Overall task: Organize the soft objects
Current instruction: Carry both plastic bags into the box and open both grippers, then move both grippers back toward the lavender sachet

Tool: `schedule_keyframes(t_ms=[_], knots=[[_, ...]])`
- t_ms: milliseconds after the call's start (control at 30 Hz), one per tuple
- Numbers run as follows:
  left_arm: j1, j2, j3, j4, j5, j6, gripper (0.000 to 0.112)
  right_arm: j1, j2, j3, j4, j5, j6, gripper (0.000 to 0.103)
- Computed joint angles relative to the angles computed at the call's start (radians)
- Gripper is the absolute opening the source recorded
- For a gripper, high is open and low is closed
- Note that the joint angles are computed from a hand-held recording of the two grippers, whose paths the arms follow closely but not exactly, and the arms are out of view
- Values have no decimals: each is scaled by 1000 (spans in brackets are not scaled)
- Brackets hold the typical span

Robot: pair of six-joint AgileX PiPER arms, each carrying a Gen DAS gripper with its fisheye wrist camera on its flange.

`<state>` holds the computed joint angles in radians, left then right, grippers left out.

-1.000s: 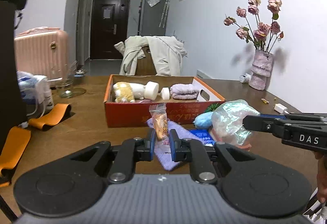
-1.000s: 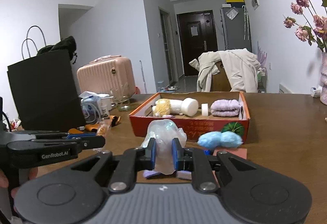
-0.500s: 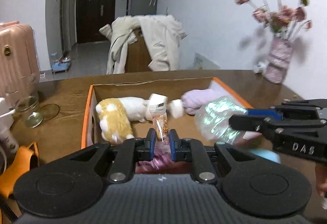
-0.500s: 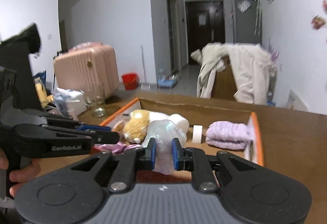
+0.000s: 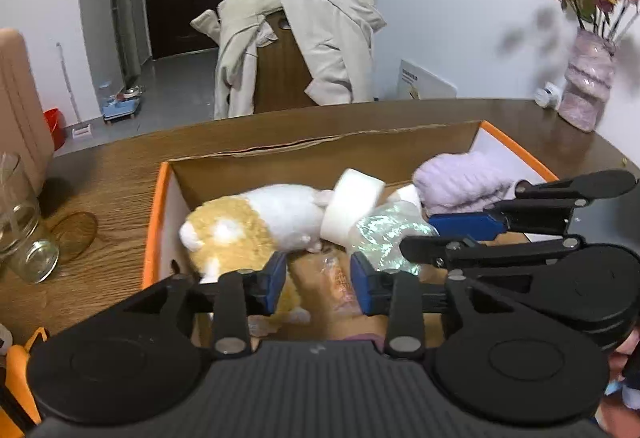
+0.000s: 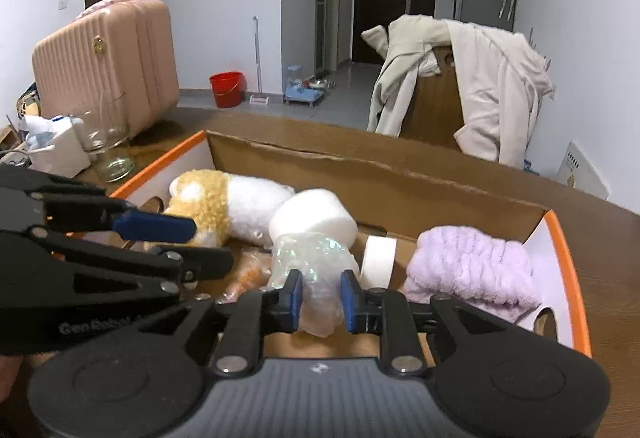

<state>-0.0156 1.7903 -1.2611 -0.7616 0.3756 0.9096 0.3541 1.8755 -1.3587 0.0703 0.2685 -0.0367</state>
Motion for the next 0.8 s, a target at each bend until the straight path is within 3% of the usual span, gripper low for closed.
schedule_keyframes(t_ms=[100, 200, 367, 667, 800], knots=[[19, -14, 2, -7, 26, -16, 43, -9, -12, 7, 5, -6, -4, 44], [28, -69, 39, -13, 16, 5, 45, -22, -74, 39, 73, -4, -71, 44], [59, -216, 118, -29, 22, 32, 52, -23, -191, 104, 45, -2, -58, 45], [170, -616, 336, -97, 92, 110, 73, -8, -611, 337, -122, 71, 109, 53], [251, -809, 431, -149, 168, 143, 78, 13, -776, 436, -196, 99, 186, 56]])
